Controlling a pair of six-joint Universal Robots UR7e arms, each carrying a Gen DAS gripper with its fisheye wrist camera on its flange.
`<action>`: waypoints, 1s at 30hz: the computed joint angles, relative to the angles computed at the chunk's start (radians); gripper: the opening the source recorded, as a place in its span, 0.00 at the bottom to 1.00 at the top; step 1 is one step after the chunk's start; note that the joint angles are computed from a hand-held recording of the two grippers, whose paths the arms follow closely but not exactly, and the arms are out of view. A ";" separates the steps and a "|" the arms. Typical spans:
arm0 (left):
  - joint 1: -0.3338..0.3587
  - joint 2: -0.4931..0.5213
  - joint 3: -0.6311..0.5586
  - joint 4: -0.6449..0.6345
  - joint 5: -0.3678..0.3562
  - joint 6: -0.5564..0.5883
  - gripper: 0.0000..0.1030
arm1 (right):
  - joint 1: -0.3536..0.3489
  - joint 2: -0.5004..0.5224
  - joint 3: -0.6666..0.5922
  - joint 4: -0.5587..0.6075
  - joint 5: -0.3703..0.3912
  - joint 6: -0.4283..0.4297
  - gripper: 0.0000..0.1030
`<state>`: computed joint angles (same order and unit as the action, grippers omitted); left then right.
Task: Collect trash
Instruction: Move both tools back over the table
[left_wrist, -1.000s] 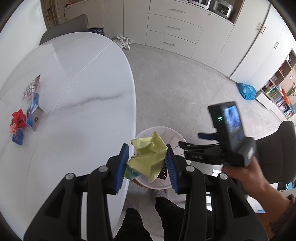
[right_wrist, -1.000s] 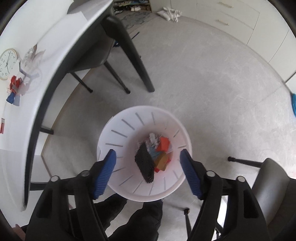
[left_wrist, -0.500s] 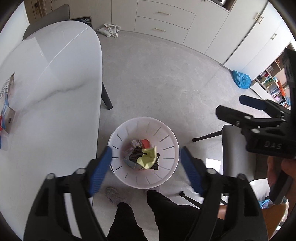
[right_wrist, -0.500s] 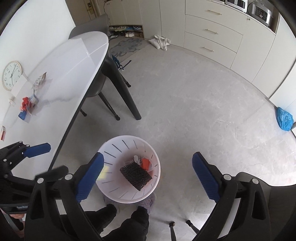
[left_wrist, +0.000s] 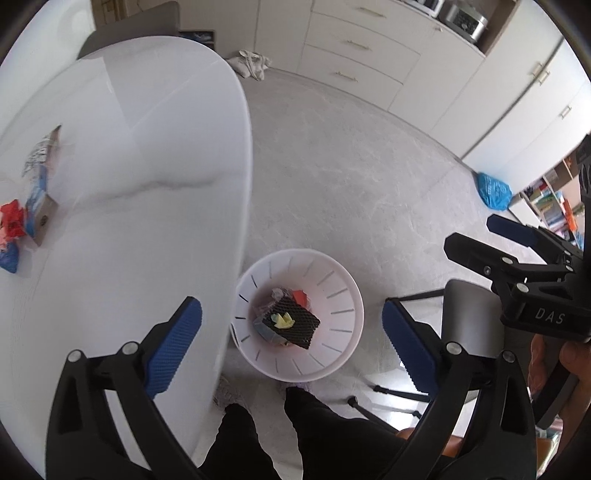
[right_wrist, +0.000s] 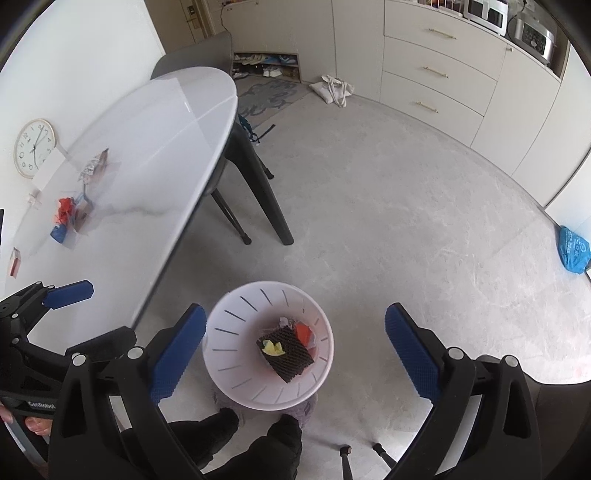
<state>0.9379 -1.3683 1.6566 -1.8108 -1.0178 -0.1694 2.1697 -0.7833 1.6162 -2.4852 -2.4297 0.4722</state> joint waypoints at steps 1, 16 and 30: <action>0.003 -0.007 -0.008 -0.005 0.012 -0.001 0.92 | 0.006 0.008 -0.012 -0.008 0.002 -0.009 0.94; 0.157 -0.066 -0.178 -0.031 0.284 -0.010 0.92 | 0.074 0.315 -0.467 0.003 0.089 -0.220 0.98; 0.392 0.133 -0.425 -0.151 0.340 -0.017 0.92 | 0.067 0.676 -1.076 0.326 0.198 -0.304 0.98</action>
<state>1.3303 -1.2357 1.2320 -1.9621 -0.6778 -0.1864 2.2369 -0.1069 0.5404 -2.1589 -2.2320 0.1684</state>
